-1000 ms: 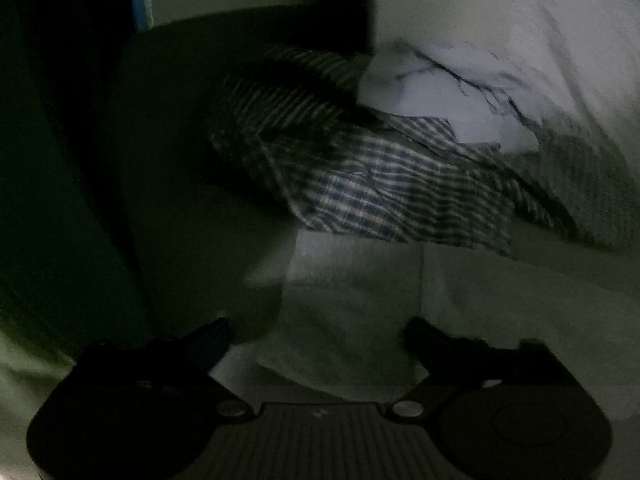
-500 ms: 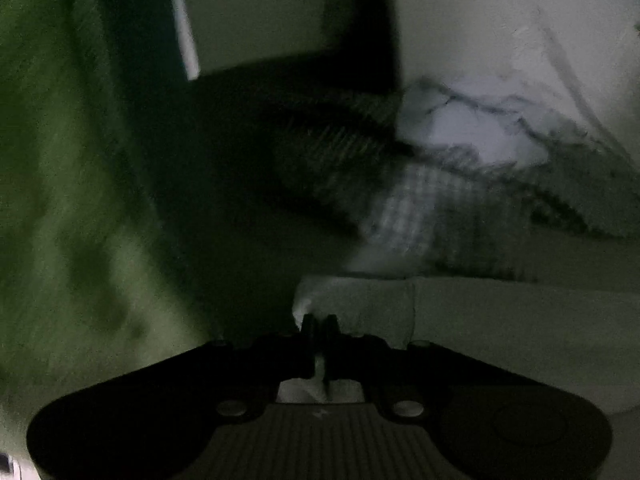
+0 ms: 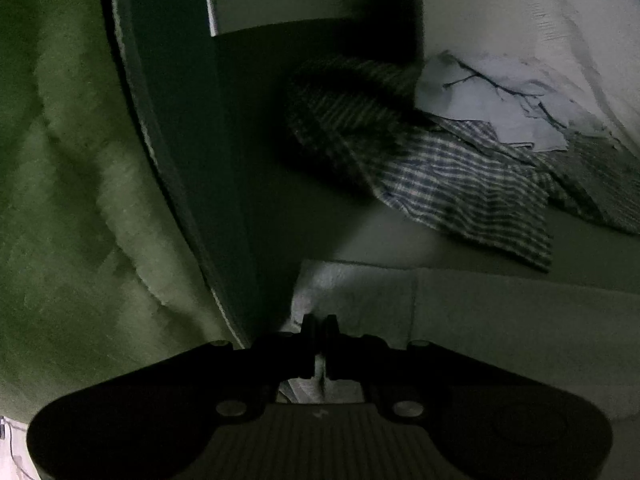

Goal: Fold clothes

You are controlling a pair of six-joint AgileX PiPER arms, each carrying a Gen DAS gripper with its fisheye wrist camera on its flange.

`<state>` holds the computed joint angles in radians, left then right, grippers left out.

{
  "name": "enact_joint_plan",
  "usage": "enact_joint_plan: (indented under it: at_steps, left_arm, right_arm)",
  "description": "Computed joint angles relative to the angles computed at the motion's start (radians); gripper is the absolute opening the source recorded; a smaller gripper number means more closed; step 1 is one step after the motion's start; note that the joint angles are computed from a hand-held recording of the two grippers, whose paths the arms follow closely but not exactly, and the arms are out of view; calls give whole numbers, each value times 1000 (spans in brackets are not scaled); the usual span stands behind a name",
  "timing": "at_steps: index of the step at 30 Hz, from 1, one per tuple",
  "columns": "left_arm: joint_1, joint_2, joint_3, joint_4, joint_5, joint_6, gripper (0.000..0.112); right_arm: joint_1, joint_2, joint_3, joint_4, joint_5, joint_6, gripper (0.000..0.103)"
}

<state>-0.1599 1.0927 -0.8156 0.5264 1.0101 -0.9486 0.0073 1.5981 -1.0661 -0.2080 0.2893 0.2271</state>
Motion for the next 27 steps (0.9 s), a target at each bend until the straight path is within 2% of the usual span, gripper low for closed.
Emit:
enact_joint_plan:
  at_steps: [5,11,13,15,16,17,18,20,23,25,26,27]
  left_arm:
    - [-57,40,-18,49,53,-63,5]
    - [-131,90,-52,96,127,-149,5]
    - [-140,99,-62,96,138,-166,5]
    - [-131,98,-71,87,134,-160,5]
    - [-127,96,-76,82,131,-157,5]
    - [-119,90,-78,77,126,-154,5]
    - [-111,82,-80,70,119,-150,5]
    - [-87,67,-81,52,96,-138,5]
    - [-68,50,-75,30,67,-131,5]
    - [-70,41,-67,27,52,-130,5]
    - [-74,39,-65,24,50,-131,5]
    - [-78,36,-63,21,48,-133,5]
  right_arm:
    - [-38,200,-217,299,29,-349,1]
    - [-59,394,-521,369,151,-406,0]
    - [-58,431,-595,342,202,-368,0]
    - [-65,441,-628,340,240,-331,6]
    - [-75,406,-586,369,217,-335,9]
    - [-85,352,-517,404,172,-342,23]
    - [-92,296,-448,420,127,-334,48]
    - [-100,157,-283,404,47,-276,69]
    - [-123,-26,-89,564,77,-363,64]
    - [-128,-136,30,664,123,-383,55]
    - [-123,-184,83,689,150,-361,45]
    - [-111,-213,124,700,165,-319,42]
